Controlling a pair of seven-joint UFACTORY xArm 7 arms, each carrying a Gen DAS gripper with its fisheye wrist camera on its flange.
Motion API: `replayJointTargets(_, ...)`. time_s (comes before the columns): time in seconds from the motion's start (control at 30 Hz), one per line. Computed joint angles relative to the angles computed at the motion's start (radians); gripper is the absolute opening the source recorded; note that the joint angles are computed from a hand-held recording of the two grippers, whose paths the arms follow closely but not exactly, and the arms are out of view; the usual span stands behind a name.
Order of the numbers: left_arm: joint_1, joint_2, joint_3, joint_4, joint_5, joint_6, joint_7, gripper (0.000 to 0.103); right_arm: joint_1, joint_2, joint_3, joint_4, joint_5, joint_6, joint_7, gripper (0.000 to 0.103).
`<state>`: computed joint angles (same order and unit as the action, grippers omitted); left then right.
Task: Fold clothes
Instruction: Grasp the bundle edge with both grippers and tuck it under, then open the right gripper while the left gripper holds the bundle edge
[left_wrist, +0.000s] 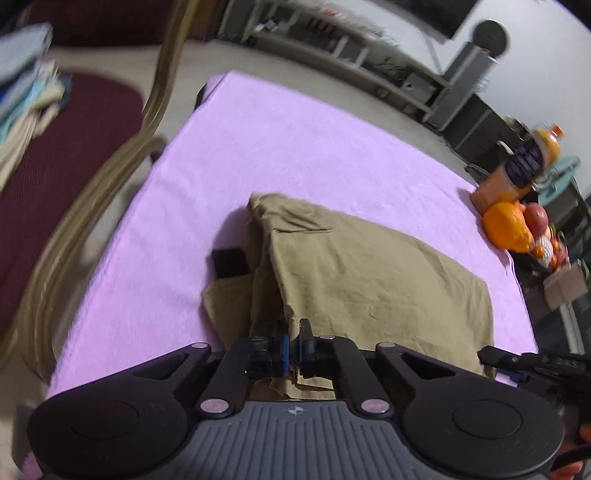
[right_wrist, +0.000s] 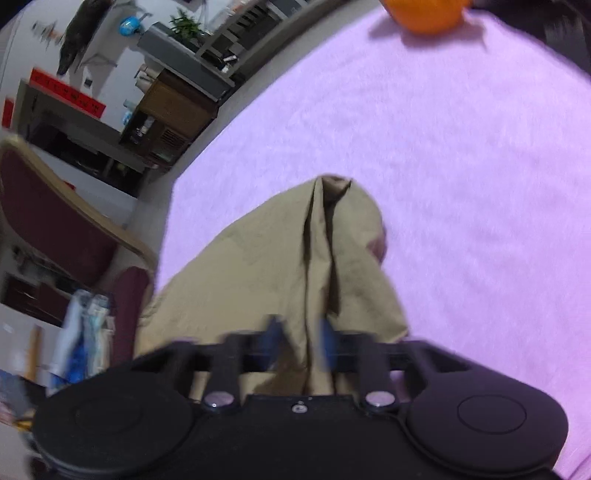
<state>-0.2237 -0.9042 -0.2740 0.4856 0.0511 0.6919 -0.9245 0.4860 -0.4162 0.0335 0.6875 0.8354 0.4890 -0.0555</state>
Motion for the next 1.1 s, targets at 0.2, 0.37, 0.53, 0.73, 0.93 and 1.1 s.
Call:
replayJointTargets(0.2, -0.022, -0.113, -0.047, -0.035, 0.025, -0.015, -0.02, 0.001, 0.075, -0.098, -0.074, -0.037, 0.187, -0.028, -0.227, 0.002)
replayJointTargets(0.37, -0.028, -0.002, -0.08, 0.036, 0.034, 0.167, -0.005, 0.004, -0.093, -0.049, 0.041, -0.023, -0.149, 0.115, 0.054, 0.002)
replayJointTargets(0.53, -0.028, 0.065, -0.119, 0.08, 0.11, 0.227, -0.009, 0.005, -0.154, -0.042, 0.158, -0.02, -0.487, 0.083, 0.197, 0.001)
replayJointTargets(0.73, -0.057, 0.049, -0.107, 0.069, 0.133, 0.231, -0.015, 0.005, -0.067, -0.178, 0.073, -0.117, -0.48, -0.114, 0.234, 0.028)
replayJointTargets(0.93, -0.062, 0.055, -0.104, 0.071, 0.13, 0.226, -0.027, 0.006, 0.22, -0.127, -0.082, -0.099, -0.413, -0.227, -0.027, 0.035)
replayJointTargets(1.1, -0.065, 0.057, -0.096, 0.065, 0.131, 0.224, -0.024, 0.009, 0.156, -0.017, 0.049, -0.029, -0.504, -0.1, -0.087, 0.03)
